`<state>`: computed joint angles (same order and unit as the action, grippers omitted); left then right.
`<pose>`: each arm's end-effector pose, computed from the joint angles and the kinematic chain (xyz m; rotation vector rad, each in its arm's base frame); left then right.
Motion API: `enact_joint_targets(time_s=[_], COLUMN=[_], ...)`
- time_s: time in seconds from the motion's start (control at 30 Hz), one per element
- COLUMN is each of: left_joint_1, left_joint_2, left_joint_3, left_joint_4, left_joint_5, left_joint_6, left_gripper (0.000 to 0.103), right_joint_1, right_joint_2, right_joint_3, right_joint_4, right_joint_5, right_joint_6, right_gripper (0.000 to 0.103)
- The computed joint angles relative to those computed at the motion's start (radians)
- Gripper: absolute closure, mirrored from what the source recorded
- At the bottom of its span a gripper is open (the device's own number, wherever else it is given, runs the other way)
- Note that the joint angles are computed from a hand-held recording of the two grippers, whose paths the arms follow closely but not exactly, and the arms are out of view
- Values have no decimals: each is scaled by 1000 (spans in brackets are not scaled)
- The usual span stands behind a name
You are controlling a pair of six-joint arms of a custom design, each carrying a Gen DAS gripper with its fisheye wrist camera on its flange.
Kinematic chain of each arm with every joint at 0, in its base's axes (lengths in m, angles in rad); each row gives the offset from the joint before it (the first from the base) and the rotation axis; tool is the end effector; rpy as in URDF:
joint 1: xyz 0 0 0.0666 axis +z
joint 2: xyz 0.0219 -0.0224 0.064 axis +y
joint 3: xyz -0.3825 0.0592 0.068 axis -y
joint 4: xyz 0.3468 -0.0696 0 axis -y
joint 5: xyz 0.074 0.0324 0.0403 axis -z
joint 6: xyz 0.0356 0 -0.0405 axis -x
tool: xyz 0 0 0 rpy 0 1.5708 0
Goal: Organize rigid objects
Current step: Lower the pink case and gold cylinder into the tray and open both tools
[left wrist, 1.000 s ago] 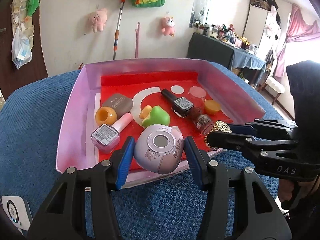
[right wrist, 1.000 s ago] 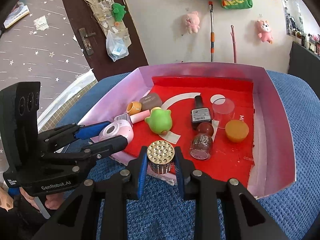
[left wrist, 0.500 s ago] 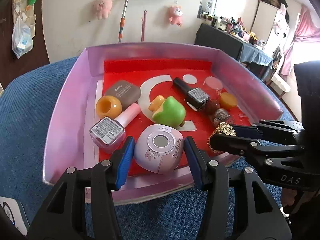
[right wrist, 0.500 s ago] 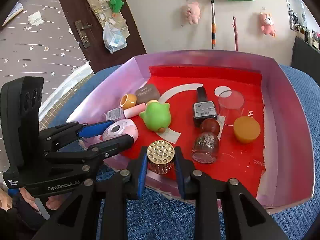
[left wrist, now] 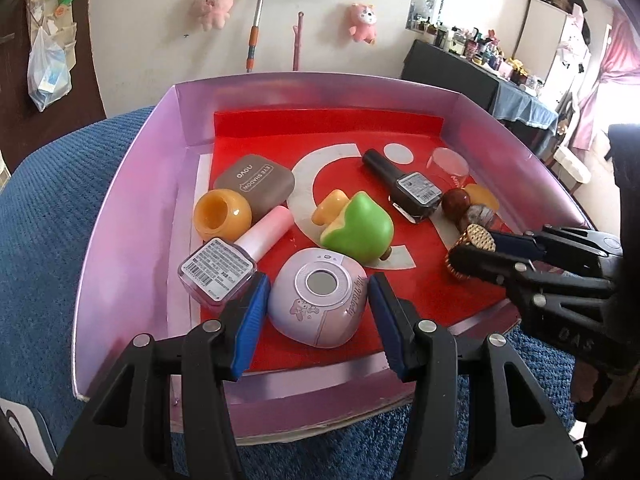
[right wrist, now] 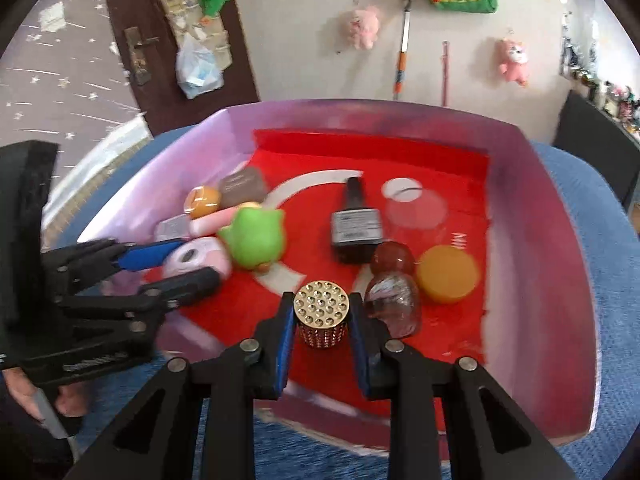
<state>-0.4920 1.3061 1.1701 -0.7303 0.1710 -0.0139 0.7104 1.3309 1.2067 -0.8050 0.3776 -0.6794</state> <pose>0.3509 -0.1954 0.3873 0.6918 2.3662 -0.4196 0.3160 0.2539 0.3894 0.1157 2.4143 0.1592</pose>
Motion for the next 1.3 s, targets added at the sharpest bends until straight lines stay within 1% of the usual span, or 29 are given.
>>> enact_joint_targets(time_s=[0.07, 0.23, 0.57, 0.77, 0.87, 0.9, 0.97, 1.0, 1.03, 1.1, 1.17, 1.23, 1.3], left_joint_1=[-3, -6, -5, -8, -10, -11, -9, -8, -8, -6, -6, -9, -13], left_joint_2=[2, 2, 1, -2, -10, -14, -24, -27, -32, -38, -44, -50, -61], left_joint_3=[0, 0, -1, -2, -5, -6, -9, -10, -10, -10, -11, -13, -19], left_joint_4=[2, 3, 7, 8, 18, 22, 31, 35, 38, 39, 38, 37, 39], left_joint_5=[-6, -13, -11, -26, -39, -42, -40, -38, -40, -37, -41, -47, -51], left_joint_6=[0, 1, 3, -2, -5, -4, -2, 0, 4, 8, 9, 9, 9], left_gripper=[54, 54, 53, 53, 53, 52, 45, 38, 36, 36, 36, 33, 30], right_joint_1=[-14, -4, -9, -7, -1, 1, 5, 7, 10, 16, 24, 35, 44], right_joint_2=[-12, -1, -3, -9, -11, -13, -17, -19, -23, -30, -36, -44, -54], right_joint_3=[-20, -6, -13, -18, -18, -18, -18, -18, -19, -20, -20, -20, -22], right_joint_4=[25, 3, 13, 19, 25, 25, 27, 27, 29, 29, 29, 24, 19], right_joint_5=[-20, 8, -11, -11, -5, 0, 5, 6, 8, 17, 28, 49, 65], right_joint_6=[-3, 8, -1, -3, -5, -6, -8, -9, -11, -15, -20, -27, -34], right_gripper=[76, 75, 73, 71, 64, 61, 60, 59, 59, 57, 52, 46, 45])
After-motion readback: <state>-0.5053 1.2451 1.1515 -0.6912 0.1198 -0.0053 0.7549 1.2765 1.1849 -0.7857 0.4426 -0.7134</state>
